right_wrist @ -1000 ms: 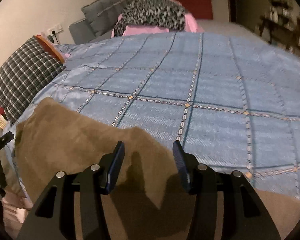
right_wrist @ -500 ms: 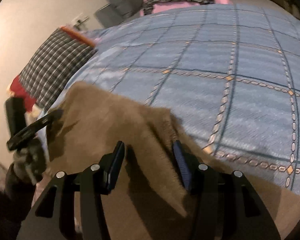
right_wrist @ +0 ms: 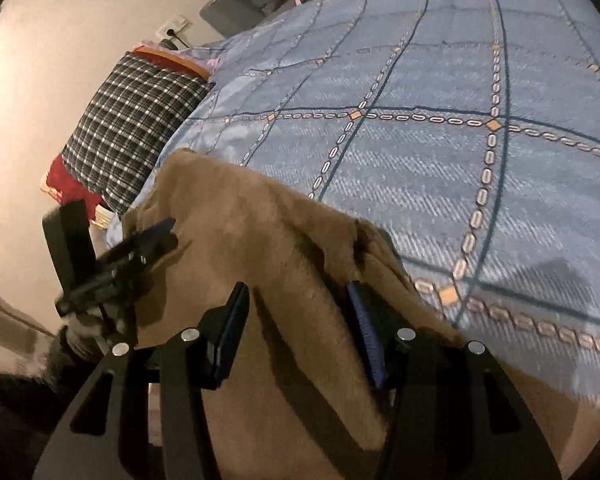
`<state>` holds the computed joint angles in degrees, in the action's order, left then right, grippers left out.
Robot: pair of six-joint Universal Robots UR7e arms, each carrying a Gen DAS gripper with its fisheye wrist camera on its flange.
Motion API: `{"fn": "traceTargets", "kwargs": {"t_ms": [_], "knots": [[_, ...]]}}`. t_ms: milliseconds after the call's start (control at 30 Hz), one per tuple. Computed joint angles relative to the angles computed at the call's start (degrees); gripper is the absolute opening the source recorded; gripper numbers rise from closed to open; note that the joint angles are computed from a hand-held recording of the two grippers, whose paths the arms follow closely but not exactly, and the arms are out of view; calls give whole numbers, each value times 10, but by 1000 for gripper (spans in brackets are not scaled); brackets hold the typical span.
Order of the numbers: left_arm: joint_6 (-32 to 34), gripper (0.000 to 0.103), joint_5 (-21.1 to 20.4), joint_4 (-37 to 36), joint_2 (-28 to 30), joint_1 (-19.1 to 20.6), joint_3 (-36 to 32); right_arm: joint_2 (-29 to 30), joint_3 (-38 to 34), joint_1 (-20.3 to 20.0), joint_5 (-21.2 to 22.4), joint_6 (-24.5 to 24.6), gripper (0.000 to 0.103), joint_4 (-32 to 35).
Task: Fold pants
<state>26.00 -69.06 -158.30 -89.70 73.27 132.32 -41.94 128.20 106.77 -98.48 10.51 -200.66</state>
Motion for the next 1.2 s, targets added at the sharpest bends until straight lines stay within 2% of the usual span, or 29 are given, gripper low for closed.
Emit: {"fn": "traceTargets", "kwargs": {"t_ms": [133,200,267,300,400,467,600,633,733,867,933,967,1000,1033,1100,1200], "knots": [[-3,76,-6,5,6,6,-8,-2,-22,-29,51,27,52,13],[-1,76,-10,6,8,9,-11,-1,-24,-50,99,52,52,-3],[1,76,-12,8,8,11,-11,2,-25,-62,120,75,52,-16],[2,76,-12,8,9,12,-12,3,-27,-64,120,87,47,-17],[4,76,-14,10,12,14,-15,0,-30,-62,97,114,40,1],[3,76,-17,9,12,16,-16,-6,-25,-58,87,112,38,3],[5,76,-21,5,17,19,-17,-27,-17,-36,18,116,35,25],[4,76,-21,6,17,19,-17,-30,-16,-35,13,119,35,30],[4,76,-28,5,19,23,-20,-38,-12,-42,3,134,36,43],[6,76,-29,2,21,24,-20,-27,-21,-63,42,154,38,56],[6,76,-29,3,21,24,-20,-20,-26,-62,32,159,38,61],[6,76,-29,3,21,24,-20,-16,-30,-60,31,157,37,62],[6,76,-30,4,21,25,-21,-13,-33,-54,20,154,22,56],[6,76,-30,5,22,25,-21,-13,-36,-45,-1,153,11,51],[8,76,-31,8,22,25,-24,-16,-33,-36,-7,142,7,27],[6,76,-28,-4,25,27,-28,-24,-36,-8,-52,119,6,2]]}}
